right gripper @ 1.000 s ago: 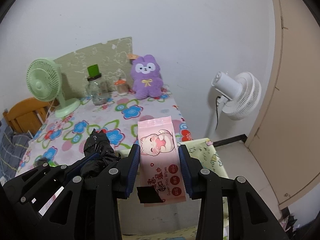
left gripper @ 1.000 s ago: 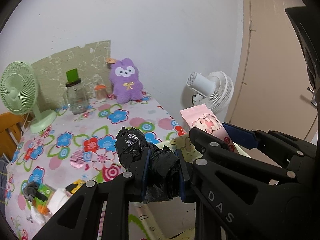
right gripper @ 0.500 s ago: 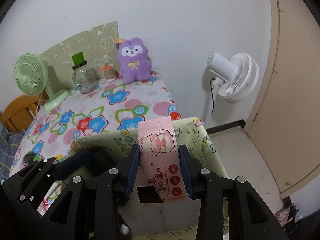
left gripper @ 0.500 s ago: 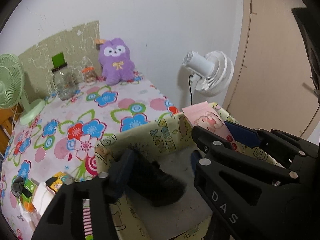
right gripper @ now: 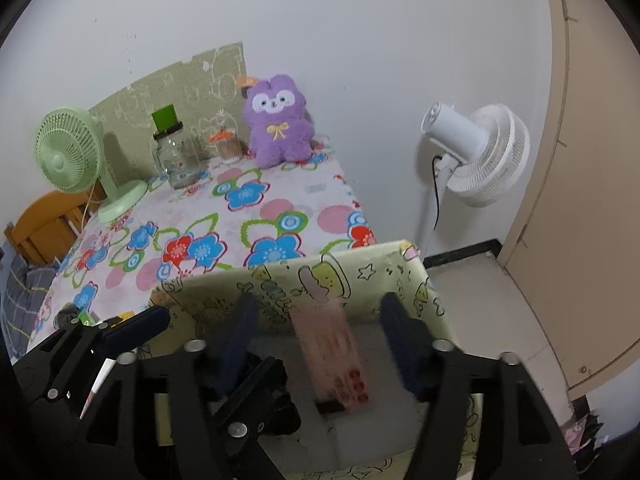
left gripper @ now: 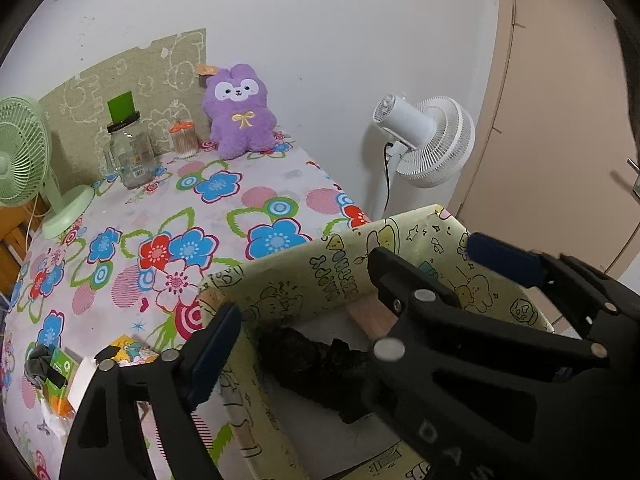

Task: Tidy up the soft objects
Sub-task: 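Open the left tool over the box while the right releases the pink pack inside, then withdraw both tools from the box back toward the table items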

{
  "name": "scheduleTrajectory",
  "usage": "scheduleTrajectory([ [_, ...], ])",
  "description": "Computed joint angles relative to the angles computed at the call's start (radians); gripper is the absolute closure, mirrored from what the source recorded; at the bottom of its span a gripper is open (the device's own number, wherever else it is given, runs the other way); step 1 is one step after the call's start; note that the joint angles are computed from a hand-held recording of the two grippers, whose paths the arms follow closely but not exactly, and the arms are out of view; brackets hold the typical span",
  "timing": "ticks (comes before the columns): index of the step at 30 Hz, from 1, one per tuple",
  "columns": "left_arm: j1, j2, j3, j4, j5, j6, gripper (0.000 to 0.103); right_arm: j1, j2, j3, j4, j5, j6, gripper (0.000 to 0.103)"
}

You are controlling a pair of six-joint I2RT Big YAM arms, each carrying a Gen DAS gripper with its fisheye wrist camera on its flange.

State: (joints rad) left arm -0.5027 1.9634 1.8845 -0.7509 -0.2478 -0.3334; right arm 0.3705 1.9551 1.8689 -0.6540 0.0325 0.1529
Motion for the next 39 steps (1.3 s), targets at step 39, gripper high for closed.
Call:
scheduleTrajectory([
  [39,0.007,-0.321,-0.329,0.152,-0.125,0.027,0.008,0.140,-0.200,-0.155,0.119,0.123,0.007,0.013],
])
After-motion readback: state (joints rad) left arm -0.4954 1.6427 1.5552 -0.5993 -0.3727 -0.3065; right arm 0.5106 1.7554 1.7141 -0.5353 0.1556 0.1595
